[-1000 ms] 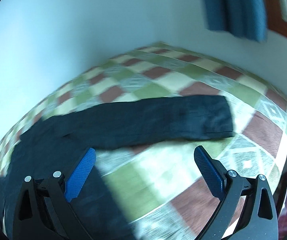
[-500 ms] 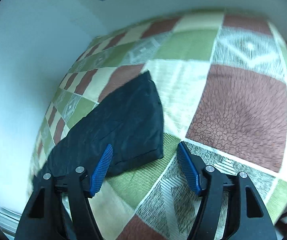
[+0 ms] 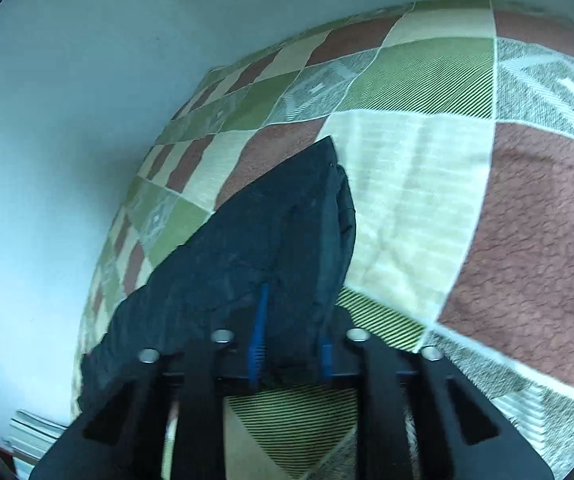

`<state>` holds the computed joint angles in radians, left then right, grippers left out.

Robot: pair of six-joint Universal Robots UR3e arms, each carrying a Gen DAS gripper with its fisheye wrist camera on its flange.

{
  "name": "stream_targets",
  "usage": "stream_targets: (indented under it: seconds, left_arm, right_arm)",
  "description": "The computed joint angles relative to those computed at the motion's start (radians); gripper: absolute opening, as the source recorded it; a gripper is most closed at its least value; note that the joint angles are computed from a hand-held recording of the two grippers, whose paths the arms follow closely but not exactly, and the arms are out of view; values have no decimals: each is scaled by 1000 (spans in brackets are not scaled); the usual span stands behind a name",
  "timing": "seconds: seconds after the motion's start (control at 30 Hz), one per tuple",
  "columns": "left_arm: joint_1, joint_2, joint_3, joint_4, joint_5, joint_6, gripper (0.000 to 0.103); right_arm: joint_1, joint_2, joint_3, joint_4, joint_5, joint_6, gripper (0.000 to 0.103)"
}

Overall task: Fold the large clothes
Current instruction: 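Lift the sleeve with the right gripper and fold it across the jacket body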

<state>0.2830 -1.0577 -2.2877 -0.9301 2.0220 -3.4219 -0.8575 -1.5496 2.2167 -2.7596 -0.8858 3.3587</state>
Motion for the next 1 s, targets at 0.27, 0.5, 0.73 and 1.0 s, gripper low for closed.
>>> stream_targets:
  seconds: [0.27, 0.5, 0.73, 1.0]
  left_arm:
    - [50, 56, -54, 34, -19, 62, 101]
    - [150, 168, -97, 8, -111, 146, 101]
    - [243, 248, -119, -29, -197, 218, 101]
    - [342, 297, -141, -48, -271, 287, 101]
  right_arm:
    - [180, -184, -70, -31, -46, 86, 13]
    - [634, -29, -407, -56, -238, 167, 11]
    - [1025, 299, -832, 26, -383, 203, 10]
    - [1264, 673, -1360, 247, -411, 196, 10]
